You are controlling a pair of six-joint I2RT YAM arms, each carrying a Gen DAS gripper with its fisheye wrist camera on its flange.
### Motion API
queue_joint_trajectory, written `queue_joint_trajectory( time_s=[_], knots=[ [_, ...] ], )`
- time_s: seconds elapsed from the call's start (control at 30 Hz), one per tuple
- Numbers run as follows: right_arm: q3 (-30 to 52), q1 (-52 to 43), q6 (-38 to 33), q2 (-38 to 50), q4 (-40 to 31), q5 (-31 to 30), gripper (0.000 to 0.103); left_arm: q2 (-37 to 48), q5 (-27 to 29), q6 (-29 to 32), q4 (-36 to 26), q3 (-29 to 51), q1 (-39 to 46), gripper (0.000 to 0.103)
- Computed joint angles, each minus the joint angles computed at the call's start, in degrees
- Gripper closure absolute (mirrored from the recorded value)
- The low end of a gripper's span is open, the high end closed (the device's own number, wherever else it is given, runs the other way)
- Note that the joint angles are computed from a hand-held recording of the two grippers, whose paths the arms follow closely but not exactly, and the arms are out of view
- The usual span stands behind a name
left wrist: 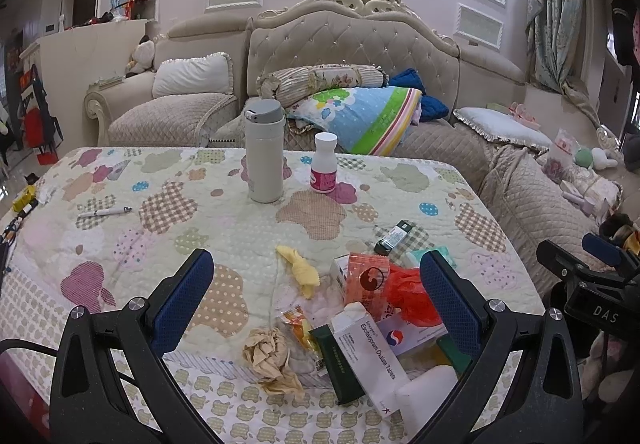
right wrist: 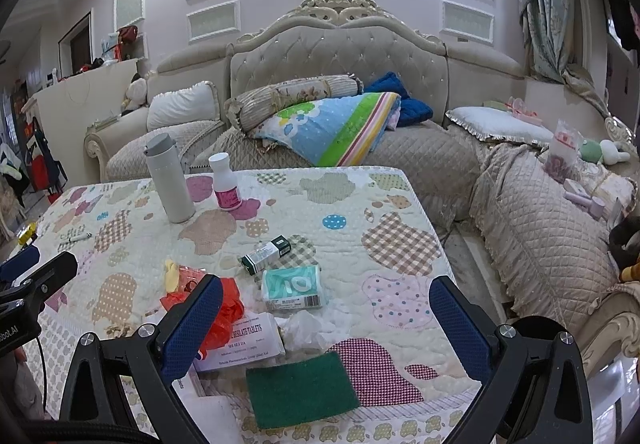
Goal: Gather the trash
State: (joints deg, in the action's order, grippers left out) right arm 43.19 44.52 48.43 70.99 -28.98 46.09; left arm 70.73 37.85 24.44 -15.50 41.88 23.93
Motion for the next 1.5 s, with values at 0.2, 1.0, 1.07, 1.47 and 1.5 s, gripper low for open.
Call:
queue_joint_trajectory(
  time_s=[0.2,1.0,1.07,1.47,1.5],
  knots=[
    [-0.48,-0.42,0.32,0.16,0.05,-0.71,0.0,0.67,-0.05,0.18,-0.49,0.02,0.07,0.0],
    [-7.08,-5.69,-0.5,-3.98,1.82,-9.68,0.0,10.86,-0.73,8.2,-4.82,6.3,6.23,0.0],
    [-9.47,-6.51,-0.94,-5.77,3.3,-12.38,0.0,11.51,-0.71,9.45,-5.59,6.73,6.69,0.0],
    [-18.58,-10.34,-1.62,-1.67,13.62,-25.31,0.005,12.46,-1.64,17.05,-9.99,4.35,6.01,0.002],
    [-18.5,-10.59,-1.5,-0.59,14.08,-25.98,0.005,12.33,-1.96,17.11,-9.5,3.9,5.78,0.002]
  ],
)
